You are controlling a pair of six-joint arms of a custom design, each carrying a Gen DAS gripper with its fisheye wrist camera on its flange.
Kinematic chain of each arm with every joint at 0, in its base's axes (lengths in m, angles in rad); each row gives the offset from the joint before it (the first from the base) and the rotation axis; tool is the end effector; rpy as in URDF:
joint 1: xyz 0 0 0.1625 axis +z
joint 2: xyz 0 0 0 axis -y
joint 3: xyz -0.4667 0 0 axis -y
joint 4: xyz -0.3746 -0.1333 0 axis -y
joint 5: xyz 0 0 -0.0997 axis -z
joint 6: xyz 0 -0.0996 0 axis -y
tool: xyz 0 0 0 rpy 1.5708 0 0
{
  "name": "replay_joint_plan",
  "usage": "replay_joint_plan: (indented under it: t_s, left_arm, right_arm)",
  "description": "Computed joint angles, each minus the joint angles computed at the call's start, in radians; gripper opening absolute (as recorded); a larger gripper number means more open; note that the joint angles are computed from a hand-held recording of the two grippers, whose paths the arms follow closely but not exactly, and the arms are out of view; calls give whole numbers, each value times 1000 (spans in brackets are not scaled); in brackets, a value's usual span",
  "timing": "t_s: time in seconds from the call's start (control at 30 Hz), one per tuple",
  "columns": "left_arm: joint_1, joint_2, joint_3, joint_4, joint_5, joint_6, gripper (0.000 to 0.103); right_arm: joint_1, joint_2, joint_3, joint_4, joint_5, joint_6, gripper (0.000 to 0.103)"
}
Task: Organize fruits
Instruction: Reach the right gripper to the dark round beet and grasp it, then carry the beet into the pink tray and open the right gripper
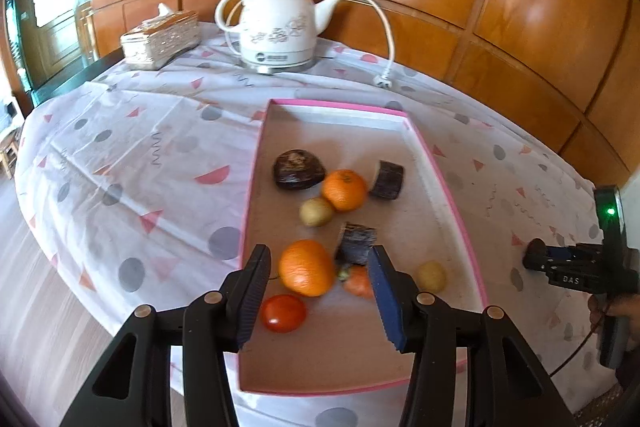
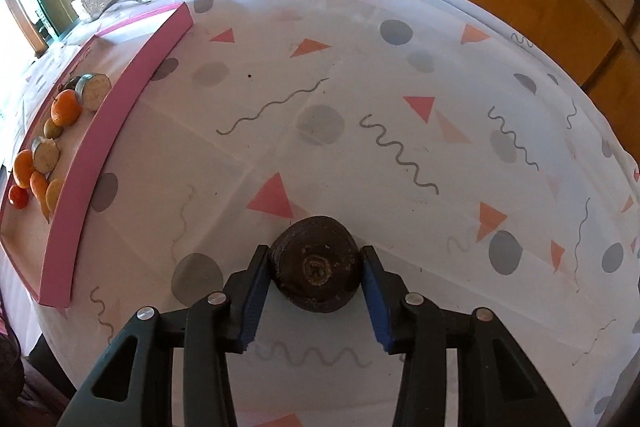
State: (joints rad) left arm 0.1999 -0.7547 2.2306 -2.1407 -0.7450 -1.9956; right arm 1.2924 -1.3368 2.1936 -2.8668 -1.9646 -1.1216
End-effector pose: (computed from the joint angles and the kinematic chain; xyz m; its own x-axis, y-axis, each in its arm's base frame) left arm -0.3352 -0.2786 -0.0108 -0.7291 -0.4328 -0.5302 0.1448 0.6596 -0.7375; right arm -0.0413 -0.4904 0.2925 -0.5901 -0.6056 0.5338 -0.6514 0.7478 0.1282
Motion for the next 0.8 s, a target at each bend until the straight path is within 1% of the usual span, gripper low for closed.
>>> replay_joint_plan:
  t_s: [0.13, 0.3, 0.37, 0.47, 0.6, 0.73, 0.8]
  left_arm:
    - [-13, -15, 16, 27, -22, -50, 51]
    - [-30, -32, 28, 59, -38, -100, 51]
    - [-37, -38, 31, 70, -39, -116, 52]
    - [-45, -43, 34, 83, -42, -135, 54]
    - [-56, -52, 45, 87, -49, -158, 54]
    - [-66, -59, 56, 92, -60, -183, 55]
    - [-68, -62, 63, 91, -64, -196, 55]
  right_arm:
    - [-15, -8, -14, 41, 26, 11, 45]
    - [-33, -18, -9, 33, 58, -9, 46]
    - [-42, -21, -3, 20, 71, -12, 46]
    - [-55, -30, 24, -28, 84, -24, 45]
    - [-58, -38, 48, -66, 86, -5, 45]
    - [-59, -61, 57, -13, 99, 23, 45]
    - [-59, -78, 70, 16, 108, 23, 45]
